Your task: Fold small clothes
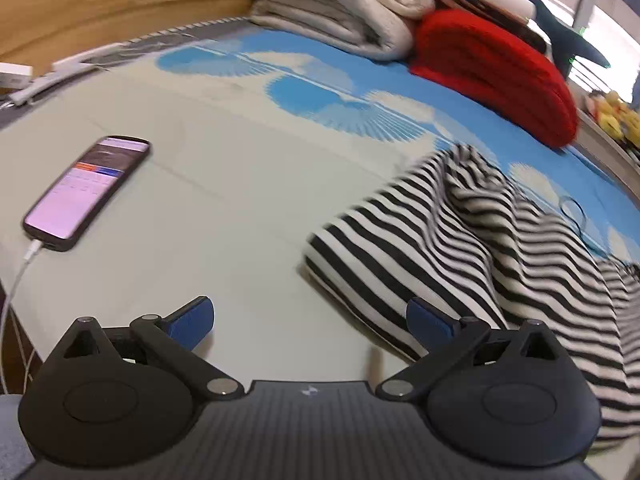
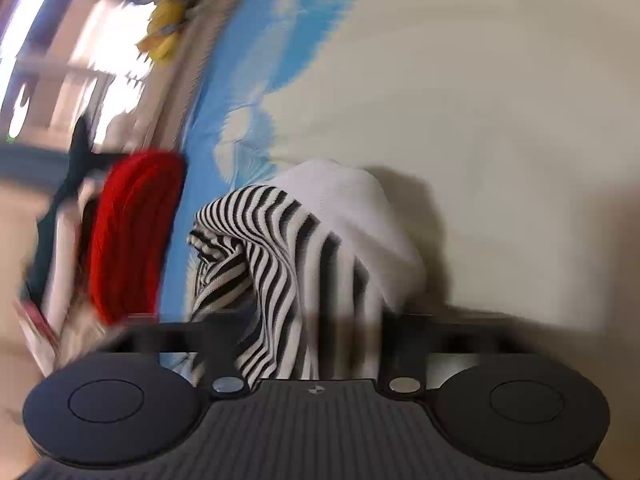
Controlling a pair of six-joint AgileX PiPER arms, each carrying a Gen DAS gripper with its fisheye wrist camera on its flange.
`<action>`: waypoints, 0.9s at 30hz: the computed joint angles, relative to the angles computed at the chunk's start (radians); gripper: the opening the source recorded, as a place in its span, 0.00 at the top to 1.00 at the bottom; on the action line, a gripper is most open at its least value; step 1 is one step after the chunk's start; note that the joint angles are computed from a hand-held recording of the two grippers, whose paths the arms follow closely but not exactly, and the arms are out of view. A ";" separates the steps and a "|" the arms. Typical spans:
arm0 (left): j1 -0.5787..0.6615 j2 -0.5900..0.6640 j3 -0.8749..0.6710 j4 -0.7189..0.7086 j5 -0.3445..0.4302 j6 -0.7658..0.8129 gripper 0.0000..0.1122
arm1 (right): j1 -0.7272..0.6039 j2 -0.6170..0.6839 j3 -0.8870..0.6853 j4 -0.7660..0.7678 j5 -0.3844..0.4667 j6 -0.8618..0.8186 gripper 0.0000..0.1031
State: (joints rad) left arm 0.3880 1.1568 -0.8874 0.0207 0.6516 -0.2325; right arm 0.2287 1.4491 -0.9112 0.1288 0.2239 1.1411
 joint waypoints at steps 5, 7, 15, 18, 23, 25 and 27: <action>0.014 0.014 -0.017 0.026 0.023 -0.025 0.09 | 0.009 -0.115 -0.028 -0.295 0.086 0.248 0.88; 0.022 0.024 -0.025 0.009 0.036 -0.001 0.09 | 0.035 -0.138 -0.047 -0.483 0.176 0.396 0.88; -0.003 0.061 -0.025 0.065 0.058 -0.046 0.09 | 0.214 -0.006 -0.254 -0.814 0.529 0.522 0.88; 0.019 0.078 -0.035 0.041 0.073 -0.018 0.09 | 0.441 0.122 -0.512 -1.094 0.682 0.431 0.88; 0.114 0.080 -0.060 -0.045 0.076 0.058 0.09 | 0.744 0.437 -0.931 -1.279 0.696 -0.046 0.88; 0.164 0.086 -0.071 -0.088 0.084 0.084 0.09 | 0.818 0.552 -1.029 -1.190 0.646 -0.246 0.88; 0.203 0.091 -0.082 -0.125 0.098 0.116 0.09 | 0.872 0.671 -1.124 -1.025 0.668 -0.444 0.87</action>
State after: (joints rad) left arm 0.5913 1.2474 -0.9698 -0.1040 0.7500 -0.1168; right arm 1.1011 2.1203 -2.0348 -0.8963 0.8917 0.6975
